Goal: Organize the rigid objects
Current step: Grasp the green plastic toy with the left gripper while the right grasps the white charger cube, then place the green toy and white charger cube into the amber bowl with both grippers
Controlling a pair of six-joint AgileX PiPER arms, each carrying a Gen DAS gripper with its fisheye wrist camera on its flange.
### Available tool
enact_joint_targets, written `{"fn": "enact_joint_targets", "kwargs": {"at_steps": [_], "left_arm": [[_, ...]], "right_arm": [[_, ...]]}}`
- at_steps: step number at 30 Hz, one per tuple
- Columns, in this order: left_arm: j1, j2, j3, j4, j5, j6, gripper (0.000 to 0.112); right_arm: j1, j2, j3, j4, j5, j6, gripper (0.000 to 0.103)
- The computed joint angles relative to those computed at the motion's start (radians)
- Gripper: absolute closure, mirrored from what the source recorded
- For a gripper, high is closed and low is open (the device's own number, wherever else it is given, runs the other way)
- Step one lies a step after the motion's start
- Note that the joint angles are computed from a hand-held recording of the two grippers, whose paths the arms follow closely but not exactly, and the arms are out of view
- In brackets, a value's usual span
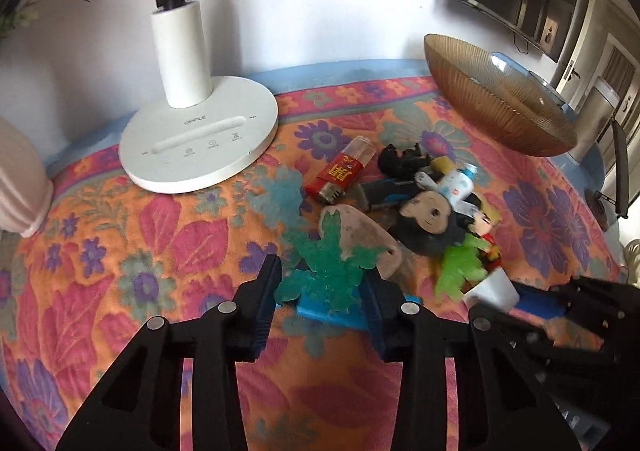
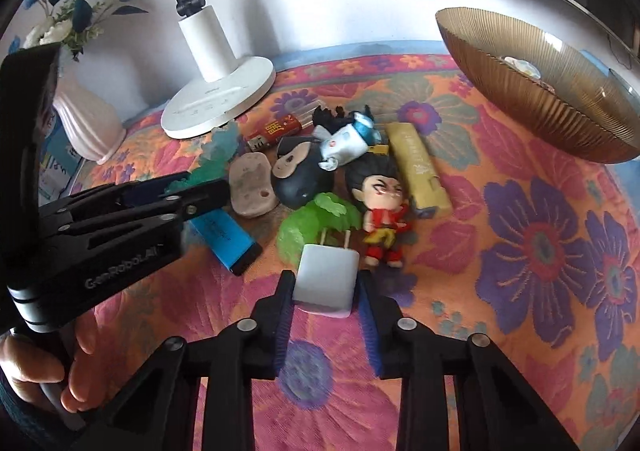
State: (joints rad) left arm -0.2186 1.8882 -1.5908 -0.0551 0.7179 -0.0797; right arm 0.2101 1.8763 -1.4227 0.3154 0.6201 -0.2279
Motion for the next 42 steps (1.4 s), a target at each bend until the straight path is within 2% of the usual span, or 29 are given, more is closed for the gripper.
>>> {"fn": "enact_joint_targets", "kwargs": {"at_steps": [3,6,9,13,16,17,19,20,21,23,25,28,31,32,33,35,39,42], "left_arm": [[-0.026,-0.091,0.098,0.016,-0.031,-0.039,0.076],[-0.068,-0.195,0.215,0.037,-0.062,-0.091,0.076],[-0.134,-0.284,0.343,0.061,-0.095,-0.149,0.076],[-0.226,-0.312,0.435,0.161,-0.11,-0.265,0.075],[-0.246,-0.324,0.474,0.193,-0.1,-0.328,0.073],[-0.246,-0.344,0.501,0.194,-0.116,-0.336,0.067],[-0.235,-0.385,0.544,0.16,-0.126,-0.331,0.066],[-0.23,-0.398,0.558,0.138,-0.128,-0.32,0.063],[-0.219,-0.416,0.578,0.108,-0.134,-0.297,0.05],[-0.232,-0.445,0.614,0.151,-0.143,-0.363,0.031],[-0.244,-0.443,0.615,0.18,-0.151,-0.412,0.031],[-0.232,-0.413,0.588,0.149,-0.16,-0.423,0.031],[-0.24,-0.369,0.546,0.15,-0.166,-0.439,0.035],[-0.258,-0.351,0.528,0.199,-0.158,-0.483,0.05],[-0.273,-0.338,0.513,0.232,-0.148,-0.505,0.072],[-0.299,-0.317,0.474,0.276,-0.108,-0.517,0.072],[-0.296,-0.346,0.448,0.241,-0.117,-0.469,0.072],[-0.296,-0.344,0.385,0.258,-0.081,-0.478,0.072]], "right_arm": [[-0.064,-0.031,0.029,0.161,0.074,-0.213,0.077],[-0.12,-0.099,0.112,0.232,0.105,-0.407,0.077],[-0.177,-0.099,0.132,0.277,0.222,-0.617,0.077],[-0.224,-0.124,0.195,0.321,0.234,-0.765,0.077],[-0.243,-0.137,0.217,0.325,0.247,-0.776,0.074],[-0.249,-0.148,0.23,0.328,0.245,-0.78,0.073],[-0.254,-0.164,0.248,0.329,0.241,-0.78,0.07],[-0.244,-0.168,0.254,0.328,0.234,-0.769,0.064],[-0.241,-0.172,0.259,0.331,0.23,-0.767,0.053],[-0.212,-0.174,0.265,0.339,0.187,-0.747,0.048],[-0.181,-0.159,0.253,0.319,0.147,-0.705,0.048],[-0.137,-0.163,0.265,0.279,0.072,-0.668,0.05],[-0.096,-0.182,0.298,0.235,-0.003,-0.641,0.065],[-0.093,-0.187,0.305,0.232,-0.017,-0.648,0.073],[-0.09,-0.192,0.311,0.236,-0.024,-0.655,0.077],[-0.094,-0.201,0.319,0.255,-0.027,-0.673,0.077],[-0.127,-0.226,0.311,0.293,0.001,-0.692,0.077],[-0.169,-0.254,0.293,0.332,0.032,-0.712,0.077]]}}
